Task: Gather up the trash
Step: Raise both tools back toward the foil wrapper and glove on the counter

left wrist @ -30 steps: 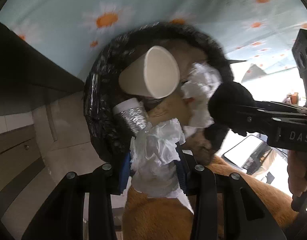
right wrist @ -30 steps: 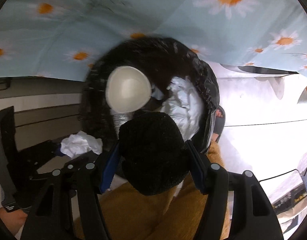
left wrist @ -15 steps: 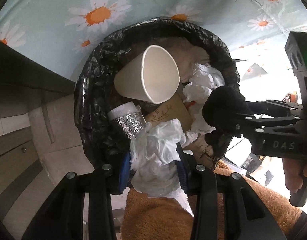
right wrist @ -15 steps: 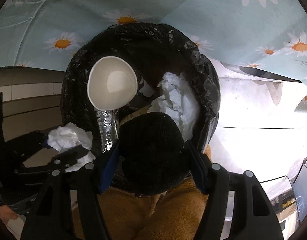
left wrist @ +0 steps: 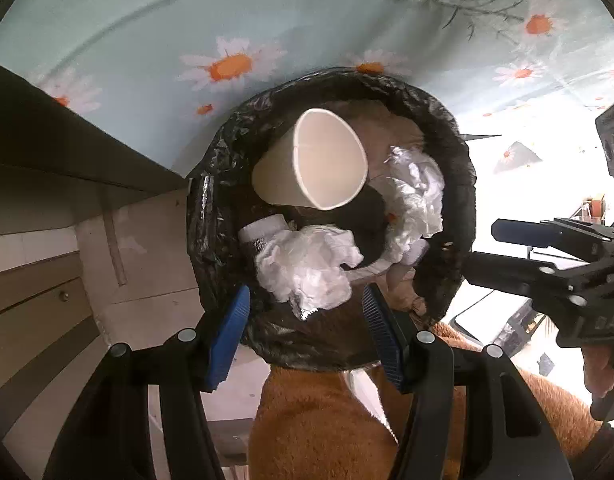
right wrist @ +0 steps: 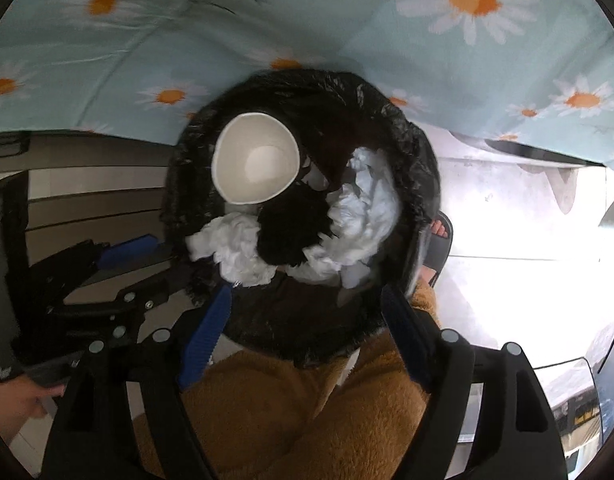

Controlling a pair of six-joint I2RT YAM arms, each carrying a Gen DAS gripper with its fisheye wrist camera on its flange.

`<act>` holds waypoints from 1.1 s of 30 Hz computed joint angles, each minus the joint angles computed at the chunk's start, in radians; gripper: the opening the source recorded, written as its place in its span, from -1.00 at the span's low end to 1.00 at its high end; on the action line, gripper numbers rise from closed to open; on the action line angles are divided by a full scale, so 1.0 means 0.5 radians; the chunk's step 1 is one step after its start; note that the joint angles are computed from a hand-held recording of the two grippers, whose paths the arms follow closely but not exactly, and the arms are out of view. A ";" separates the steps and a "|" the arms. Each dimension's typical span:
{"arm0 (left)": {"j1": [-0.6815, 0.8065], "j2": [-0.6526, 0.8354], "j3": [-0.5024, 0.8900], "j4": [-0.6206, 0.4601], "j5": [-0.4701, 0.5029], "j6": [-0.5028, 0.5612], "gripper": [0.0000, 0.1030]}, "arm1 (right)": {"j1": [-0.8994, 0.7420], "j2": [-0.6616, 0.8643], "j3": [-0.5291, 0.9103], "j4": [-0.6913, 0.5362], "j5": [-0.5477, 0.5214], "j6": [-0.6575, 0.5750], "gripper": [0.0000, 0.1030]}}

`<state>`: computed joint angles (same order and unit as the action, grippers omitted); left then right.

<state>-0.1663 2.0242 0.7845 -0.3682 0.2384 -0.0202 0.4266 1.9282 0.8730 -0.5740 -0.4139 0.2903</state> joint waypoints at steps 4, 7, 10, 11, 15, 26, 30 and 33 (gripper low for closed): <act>0.009 -0.259 -0.056 -0.139 0.007 0.061 0.11 | -0.014 -0.260 -0.029 -0.139 -0.021 -0.070 0.49; 0.035 -0.506 -0.083 -0.341 0.043 0.090 0.11 | -0.082 -0.451 0.002 -0.317 -0.032 -0.180 0.49; 0.076 -0.791 -0.098 -0.563 0.086 0.145 0.11 | -0.070 -0.671 0.020 -0.467 0.006 -0.189 0.49; 0.086 -0.885 -0.085 -0.649 0.085 0.154 0.11 | -0.096 -0.748 0.046 -0.547 0.002 -0.208 0.49; 0.136 -1.128 0.045 -0.951 0.082 0.159 0.11 | -0.206 -0.958 0.186 -0.747 -0.025 -0.268 0.49; 0.229 -1.407 0.781 -1.709 0.082 0.159 0.11 | -0.415 -1.082 0.786 -1.273 -0.138 -0.537 0.49; 0.235 -1.390 1.022 -1.810 0.075 0.098 0.11 | -0.436 -1.063 1.061 -1.404 -0.178 -0.560 0.49; 0.240 -1.330 1.233 -1.880 0.100 0.064 0.11 | -0.504 -0.976 1.325 -1.477 -0.299 -0.536 0.49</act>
<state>-0.0461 1.3595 1.4008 -1.3081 0.2886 0.0119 0.1744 1.4402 1.5356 -1.3126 -0.5632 0.0223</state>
